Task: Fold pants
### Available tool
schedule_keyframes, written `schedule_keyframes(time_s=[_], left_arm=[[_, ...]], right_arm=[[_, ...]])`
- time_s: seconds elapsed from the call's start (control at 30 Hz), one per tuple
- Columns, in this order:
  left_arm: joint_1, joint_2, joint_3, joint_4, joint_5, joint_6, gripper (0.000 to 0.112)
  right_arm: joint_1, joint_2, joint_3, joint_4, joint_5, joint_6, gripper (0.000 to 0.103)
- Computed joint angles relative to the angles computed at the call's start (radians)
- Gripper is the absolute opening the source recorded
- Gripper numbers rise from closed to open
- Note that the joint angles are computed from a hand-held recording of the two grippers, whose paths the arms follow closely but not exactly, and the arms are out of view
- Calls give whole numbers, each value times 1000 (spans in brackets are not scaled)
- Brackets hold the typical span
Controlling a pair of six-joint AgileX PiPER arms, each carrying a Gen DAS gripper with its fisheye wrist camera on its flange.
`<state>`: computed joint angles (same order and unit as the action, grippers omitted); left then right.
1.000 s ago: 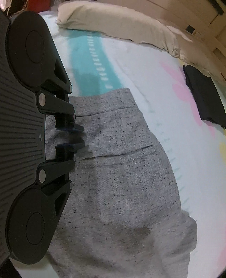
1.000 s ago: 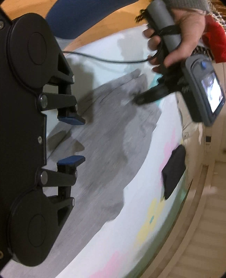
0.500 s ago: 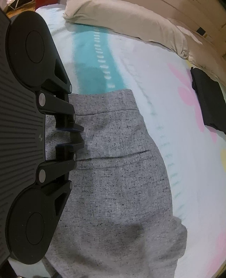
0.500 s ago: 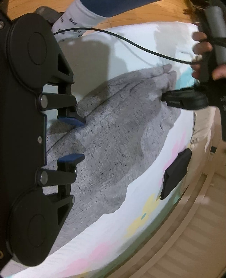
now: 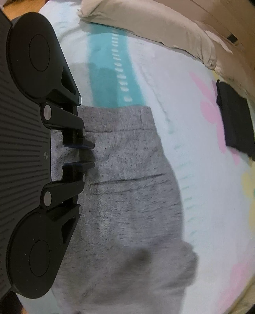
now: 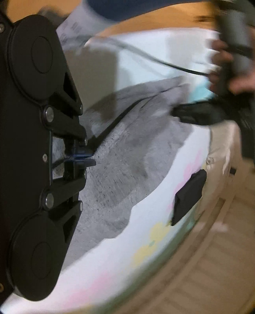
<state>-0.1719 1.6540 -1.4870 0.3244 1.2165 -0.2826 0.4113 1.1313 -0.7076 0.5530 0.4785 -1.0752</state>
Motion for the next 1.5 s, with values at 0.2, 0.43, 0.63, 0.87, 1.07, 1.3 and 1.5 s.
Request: schedule_keyframes(time_s=[0.2, 0.43, 0.63, 0.87, 1.07, 1.3, 1.5], left_arm=[[-12, -4, -40, -1, -80, -140, 14], [-47, 70, 5, -48, -103, -302, 15], [-90, -14, 119, 8, -119, -438, 15], [-54, -5, 102, -29, -105, -482, 15], [-40, 15, 77, -42, -101, -501, 15], [-39, 14, 75, -48, -99, -534, 15], [-36, 11, 75, -54, -101, -545, 15]], right_arm=[[67, 1, 71, -104, -34, -11, 7], [-80, 77, -92, 31, 195, -61, 23], [-284, 226, -358, 149, 431, -29, 48], [-260, 534, -665, 103, 351, 187, 58], [-188, 754, -865, -23, 306, 343, 58], [-191, 763, -827, 24, 303, 242, 12], [-177, 714, -742, 51, 282, 172, 21]])
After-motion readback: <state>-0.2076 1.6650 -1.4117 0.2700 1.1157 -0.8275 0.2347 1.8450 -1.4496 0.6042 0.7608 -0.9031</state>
